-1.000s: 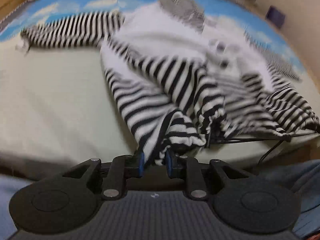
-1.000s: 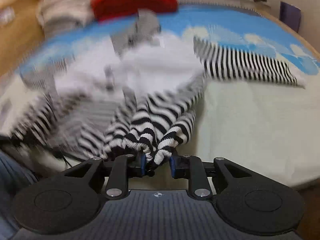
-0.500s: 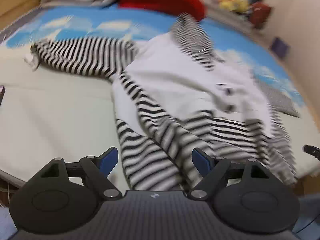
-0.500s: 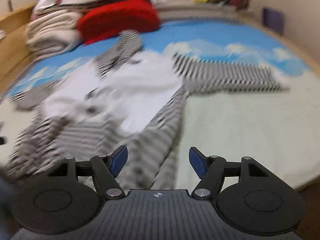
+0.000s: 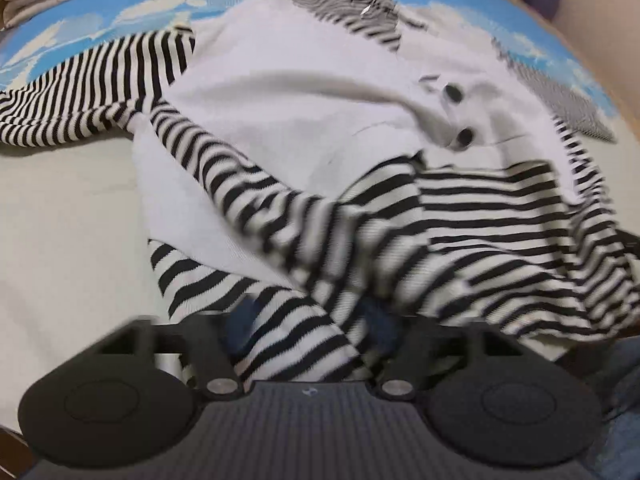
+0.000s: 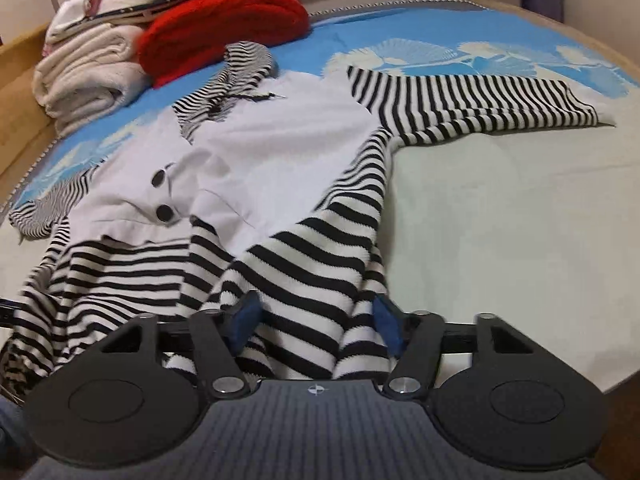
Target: Fold small clothes
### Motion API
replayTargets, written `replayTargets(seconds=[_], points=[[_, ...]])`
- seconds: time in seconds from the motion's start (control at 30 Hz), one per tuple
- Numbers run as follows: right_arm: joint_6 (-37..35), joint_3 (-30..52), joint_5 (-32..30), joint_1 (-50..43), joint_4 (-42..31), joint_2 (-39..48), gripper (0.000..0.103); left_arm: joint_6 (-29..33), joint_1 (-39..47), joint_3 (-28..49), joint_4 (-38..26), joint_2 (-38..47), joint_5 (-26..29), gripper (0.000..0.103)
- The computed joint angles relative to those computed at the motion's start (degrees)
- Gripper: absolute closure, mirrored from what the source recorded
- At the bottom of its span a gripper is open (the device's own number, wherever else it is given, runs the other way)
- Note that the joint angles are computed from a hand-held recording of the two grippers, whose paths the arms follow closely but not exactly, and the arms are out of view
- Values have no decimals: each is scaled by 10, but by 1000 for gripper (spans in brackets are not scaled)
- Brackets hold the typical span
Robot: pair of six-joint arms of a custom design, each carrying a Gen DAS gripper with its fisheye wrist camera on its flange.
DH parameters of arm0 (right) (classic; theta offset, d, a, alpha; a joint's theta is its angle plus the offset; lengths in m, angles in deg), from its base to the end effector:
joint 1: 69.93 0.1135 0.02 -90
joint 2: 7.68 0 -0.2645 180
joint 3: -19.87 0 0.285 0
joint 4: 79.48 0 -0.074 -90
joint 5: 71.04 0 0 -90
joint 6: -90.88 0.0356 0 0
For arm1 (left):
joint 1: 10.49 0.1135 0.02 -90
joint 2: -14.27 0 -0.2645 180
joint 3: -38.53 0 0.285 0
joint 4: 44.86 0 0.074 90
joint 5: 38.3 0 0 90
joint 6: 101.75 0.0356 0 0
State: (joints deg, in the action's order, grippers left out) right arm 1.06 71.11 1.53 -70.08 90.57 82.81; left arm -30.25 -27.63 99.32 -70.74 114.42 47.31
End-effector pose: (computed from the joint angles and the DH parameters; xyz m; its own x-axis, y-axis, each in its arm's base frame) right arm 0.3135 0.0098 0.1159 -0.7576 0.0050 -0.6527 -0.1908 0.9546 0.2288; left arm 0.3188 -0.0955 0.0937 -0.9064 -0.0515 -0.4192 -0.0257 0.9974 -0.0670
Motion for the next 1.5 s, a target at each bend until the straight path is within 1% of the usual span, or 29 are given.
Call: replayTargets(seconds=[0.03,0.07,0.1,0.13,0.17,0.2,0.27,0.4,0.43,0.47,0.53,0.67,0.7,0.73,0.77,0.83,0.9,0.97,1.03,1.07,1.13,1.17,1.2,1.23,1.27,1.3,1.33,1.4,1.5], points=[[-2,3,4,1,-2,4,26,6,-3,7,2,13,-5,25],[-5,6,6,2,-5,10,26,16,-7,8,7,18,-12,28],[-7,9,5,2,-2,19,27,32,-12,2,14,13,-19,42],[-17,11,15,8,1,26,52,49,-13,-9,22,0,-25,81],[-36,18,39,16,-8,34,80,51,-4,-23,24,-22,-18,98],[-39,17,52,17,-11,34,92,37,18,-47,33,-57,10,98],[-16,14,26,-4,-16,24,93,26,64,-96,39,-127,50,98],[34,30,12,-46,-30,36,94,21,136,-169,21,-201,57,98],[31,38,7,-52,-41,47,94,16,151,-191,24,-217,65,100],[21,36,9,-52,-39,48,94,8,158,-211,25,-232,56,100],[-12,21,29,-40,-22,41,94,-4,176,-242,37,-260,77,100],[-24,16,41,-37,-18,31,93,-1,151,-242,29,-281,57,97],[-17,15,37,-39,-25,21,89,-2,143,-246,29,-295,56,96],[-2,6,22,-45,-29,2,82,-1,139,-250,27,-310,58,87],[10,-4,11,-49,-28,-18,75,-1,132,-253,24,-324,60,70],[53,-47,23,-38,7,-79,40,-11,110,-259,23,-358,40,54],[86,-94,61,-14,57,-143,33,-21,78,-253,15,-383,11,53],[80,-107,40,8,64,-177,36,-15,32,-234,12,-385,-9,53],[47,-90,-1,44,48,-169,42,10,-28,-209,37,-353,-32,51],[31,-78,8,69,44,-154,42,19,-57,-190,52,-315,-52,45],[8,-55,51,122,48,-108,45,21,-99,-135,62,-210,-88,43],[-5,-34,71,142,28,-74,52,19,-109,-113,63,-161,-94,43],[-20,-5,98,160,-25,-44,72,7,-119,-87,49,-110,-104,43],[-35,12,135,179,-77,-19,83,-7,-129,-69,29,-75,-113,44],[-49,-1,151,187,-86,-23,85,-10,-140,-66,23,-55,-112,44],[-71,-41,164,196,-52,-54,85,-6,-157,-84,42,-53,-122,44],[-96,-69,173,203,-50,-81,85,-1,-173,-111,72,-63,-141,43],[-97,-104,186,210,-47,-119,85,12,-188,-142,92,-81,-146,39],[-87,-142,198,220,-4,-136,85,-4,-197,-177,120,-93,-157,33]])
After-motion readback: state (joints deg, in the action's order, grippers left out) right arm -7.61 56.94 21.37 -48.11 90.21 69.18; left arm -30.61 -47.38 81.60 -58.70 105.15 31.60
